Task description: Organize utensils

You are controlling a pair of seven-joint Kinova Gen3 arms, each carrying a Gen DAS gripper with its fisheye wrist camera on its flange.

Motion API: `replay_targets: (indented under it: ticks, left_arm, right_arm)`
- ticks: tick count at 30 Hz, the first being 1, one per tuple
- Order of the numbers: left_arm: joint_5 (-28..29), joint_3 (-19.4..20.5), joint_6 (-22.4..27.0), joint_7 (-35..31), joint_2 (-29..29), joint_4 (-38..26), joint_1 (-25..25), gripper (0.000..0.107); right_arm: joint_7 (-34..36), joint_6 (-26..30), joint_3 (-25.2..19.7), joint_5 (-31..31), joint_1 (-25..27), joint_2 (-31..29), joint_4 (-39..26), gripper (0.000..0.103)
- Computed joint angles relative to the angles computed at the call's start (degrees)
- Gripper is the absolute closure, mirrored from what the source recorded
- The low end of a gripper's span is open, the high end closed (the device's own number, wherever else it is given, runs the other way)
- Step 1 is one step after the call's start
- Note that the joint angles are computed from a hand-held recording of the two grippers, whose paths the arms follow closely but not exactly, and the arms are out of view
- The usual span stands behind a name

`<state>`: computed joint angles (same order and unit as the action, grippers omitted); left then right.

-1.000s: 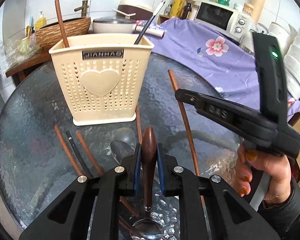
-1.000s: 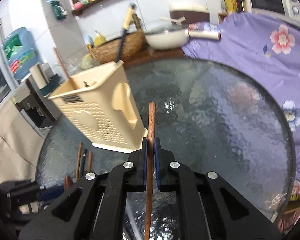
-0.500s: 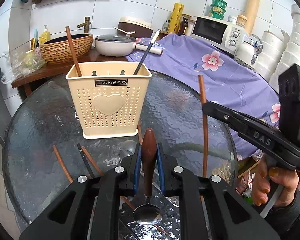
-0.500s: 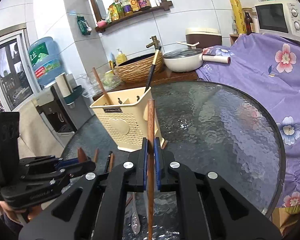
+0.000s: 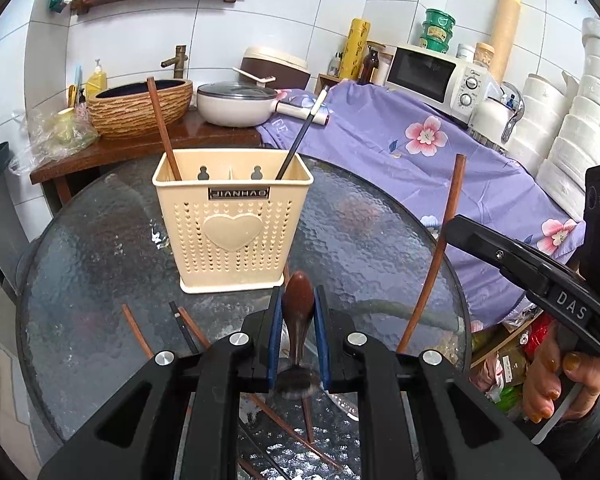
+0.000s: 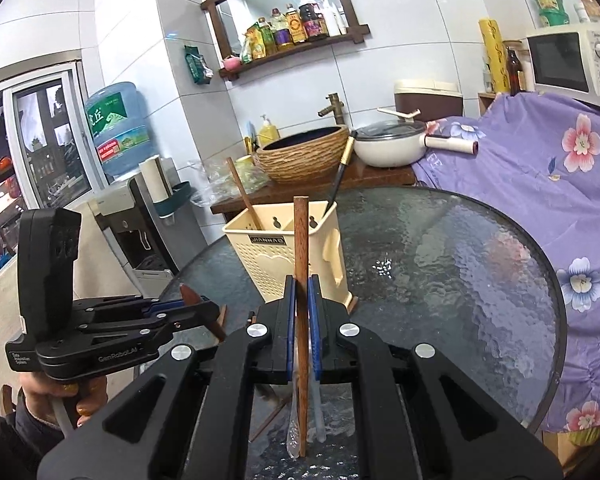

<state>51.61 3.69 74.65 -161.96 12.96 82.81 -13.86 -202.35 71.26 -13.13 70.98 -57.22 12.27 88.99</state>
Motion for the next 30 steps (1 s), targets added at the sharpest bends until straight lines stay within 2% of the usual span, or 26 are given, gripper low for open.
replay_targets:
  ticks: [8,15,21,25,30]
  left_arm:
    - [1.6,-0.1,0.3,-0.1,-0.6,-1.1,-0.2,0.093]
    - [2.7,0.0,0.6,0.6,-0.6,-3.9,-0.3,0.093]
    - [3.9,0.7,0.9,5.5,0.9,-10.5,-0.5,0.093]
    - [3.7,1.9,1.0,12.7,3.3,-18.9,-0.3,0.093]
    - [0.5,3.8,-3.7,20.7,5.6,-27.1,1.6,0.093]
  right_arm:
    - [2.1,0.7,0.4,0.5,-0.1,0.3,-2.5,0.096]
    - [6.7,0.4,1.2,0.7,0.4,0.4,-6.3,0.096]
    - [15.3,0.5,2.9,1.1,1.0,1.2,-13.3,0.096]
    - [21.2,0.4,4.7,1.7,1.3,2.4,-19.7,0.096]
    - [29.4,1.9,9.0,2.9,0.6,6.5,-30.2,0.096]
